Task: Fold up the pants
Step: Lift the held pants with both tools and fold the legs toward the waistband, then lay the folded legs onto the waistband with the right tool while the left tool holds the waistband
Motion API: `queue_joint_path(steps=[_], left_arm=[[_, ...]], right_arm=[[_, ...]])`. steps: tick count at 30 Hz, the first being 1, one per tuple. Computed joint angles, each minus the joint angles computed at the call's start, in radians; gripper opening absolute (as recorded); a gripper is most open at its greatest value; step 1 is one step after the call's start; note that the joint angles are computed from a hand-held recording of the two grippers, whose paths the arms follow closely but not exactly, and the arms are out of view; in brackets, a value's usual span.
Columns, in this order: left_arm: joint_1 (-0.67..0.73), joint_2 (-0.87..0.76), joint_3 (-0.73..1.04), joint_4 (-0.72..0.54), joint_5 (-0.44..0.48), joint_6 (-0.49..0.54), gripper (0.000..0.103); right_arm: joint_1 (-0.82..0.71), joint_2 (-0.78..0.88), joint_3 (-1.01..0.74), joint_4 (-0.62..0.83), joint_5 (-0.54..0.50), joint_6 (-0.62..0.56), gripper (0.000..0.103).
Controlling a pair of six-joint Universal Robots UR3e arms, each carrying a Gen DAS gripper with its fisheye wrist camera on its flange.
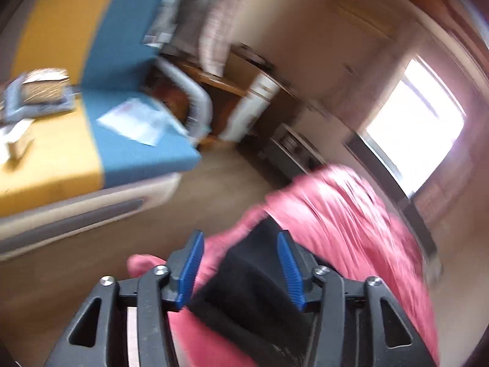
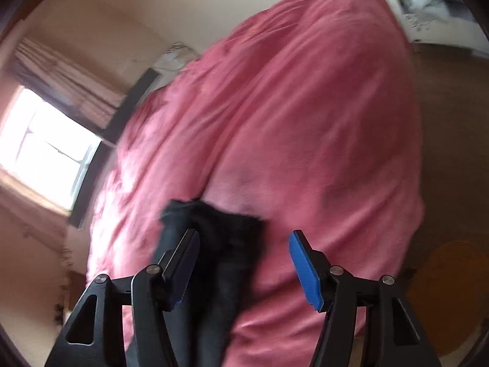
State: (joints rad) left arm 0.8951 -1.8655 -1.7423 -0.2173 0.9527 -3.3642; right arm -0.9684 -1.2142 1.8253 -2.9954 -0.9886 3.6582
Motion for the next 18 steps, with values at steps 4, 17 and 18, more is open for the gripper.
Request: queue_joint_path(steps=[4,17,18], left_arm=[[-0.190,-0.064,0.153,-0.271,-0.037,0.276,0.054],[-0.417,-0.265,0.298,-0.342,0.088,0.455,0.054],[-0.410,-0.254,0.270,-0.323,0.074,0.457,0.054]], right_arm=[[0.038,0.055,-0.076,0.031,0.153,-0.055,0.063],[0.065,0.203,-0.205,-0.299,0.392,0.112,0.007],[0.054,0.192,-0.192,-0.336,0.409,0.115,0.007]])
